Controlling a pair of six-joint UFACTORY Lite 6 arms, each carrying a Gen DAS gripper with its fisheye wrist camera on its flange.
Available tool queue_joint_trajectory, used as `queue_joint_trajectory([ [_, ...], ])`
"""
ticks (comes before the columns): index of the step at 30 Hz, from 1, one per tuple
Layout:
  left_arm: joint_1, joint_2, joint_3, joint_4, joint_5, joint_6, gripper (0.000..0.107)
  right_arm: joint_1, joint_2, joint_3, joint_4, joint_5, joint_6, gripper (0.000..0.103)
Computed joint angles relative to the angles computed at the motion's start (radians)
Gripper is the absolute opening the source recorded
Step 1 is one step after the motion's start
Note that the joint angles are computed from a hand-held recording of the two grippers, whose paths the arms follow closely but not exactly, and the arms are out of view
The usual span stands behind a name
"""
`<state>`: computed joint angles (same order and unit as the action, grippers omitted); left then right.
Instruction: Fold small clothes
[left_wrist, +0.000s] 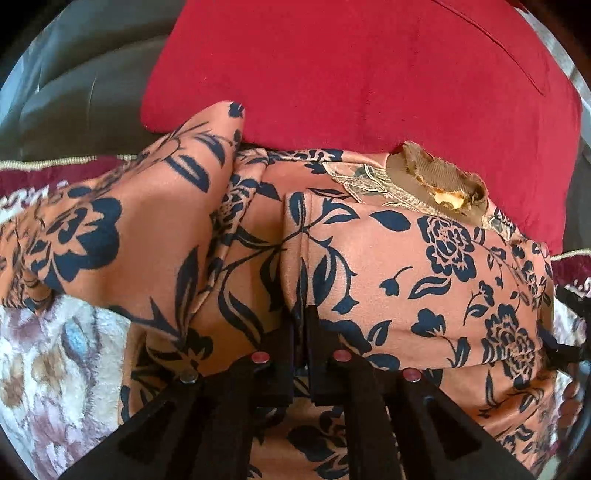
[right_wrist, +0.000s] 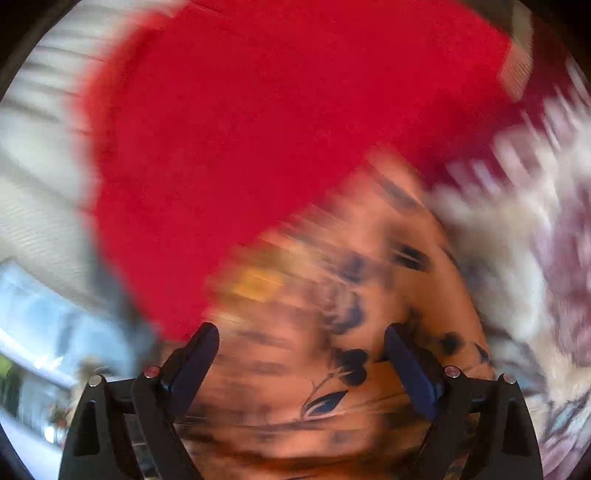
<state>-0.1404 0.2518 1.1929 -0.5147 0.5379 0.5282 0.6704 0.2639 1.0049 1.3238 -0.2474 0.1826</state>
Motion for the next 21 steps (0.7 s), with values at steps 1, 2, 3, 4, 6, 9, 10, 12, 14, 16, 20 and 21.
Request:
queue_joint_trajectory([
  [1, 0.018, -0.001, 0.009, -0.011, 0.021, 0.025, 0.007, 0.007, 0.002, -0.015, 0.017, -0.016, 0.023, 0.089],
  [2, 0.036, -0.007, 0.011, -0.016, 0.035, 0.047, 0.008, 0.033, -0.038, -0.028, 0.022, -0.074, 0.003, 0.089],
  [3, 0.046, -0.014, 0.005, -0.021, 0.036, 0.062, 0.008, 0.052, -0.064, -0.023, 0.067, -0.111, -0.058, 0.09],
  [4, 0.036, 0.009, 0.006, -0.038, 0.009, 0.069, 0.008, 0.08, -0.093, -0.012, 0.083, -0.172, -0.101, 0.09],
  [6, 0.036, 0.036, 0.02, -0.087, 0.006, 0.097, 0.008, 0.1, -0.097, 0.026, 0.173, -0.212, -0.245, 0.091],
  [9, 0.154, 0.014, 0.015, -0.184, 0.146, 0.228, 0.026, 0.028, 0.034, 0.054, 0.34, -0.055, -0.392, 0.092],
  [10, 0.202, -0.007, 0.003, -0.241, 0.189, 0.298, 0.041, 0.031, 0.043, 0.042, 0.334, -0.046, -0.357, 0.091],
  [12, 0.383, -0.06, 0.001, -0.389, 0.351, 0.465, 0.062, 0.082, 0.003, 0.025, 0.281, -0.13, -0.329, 0.092],
  [14, 0.544, -0.037, 0.045, -0.46, 0.46, 0.538, 0.073, 0.112, -0.011, 0.037, 0.325, -0.156, -0.364, 0.092],
  [16, 0.725, 0.075, 0.165, -0.492, 0.519, 0.526, 0.077, 0.158, -0.009, 0.06, 0.372, -0.194, -0.409, 0.092],
  [20, 0.884, 0.483, 0.577, -0.427, 0.432, 0.257, 0.077, 0.262, 0.004, 0.06, 0.369, -0.262, -0.356, 0.092],
  [21, 0.886, 0.579, 0.682, -0.397, 0.426, 0.187, 0.077, 0.272, 0.007, 0.07, 0.373, -0.268, -0.358, 0.092],
])
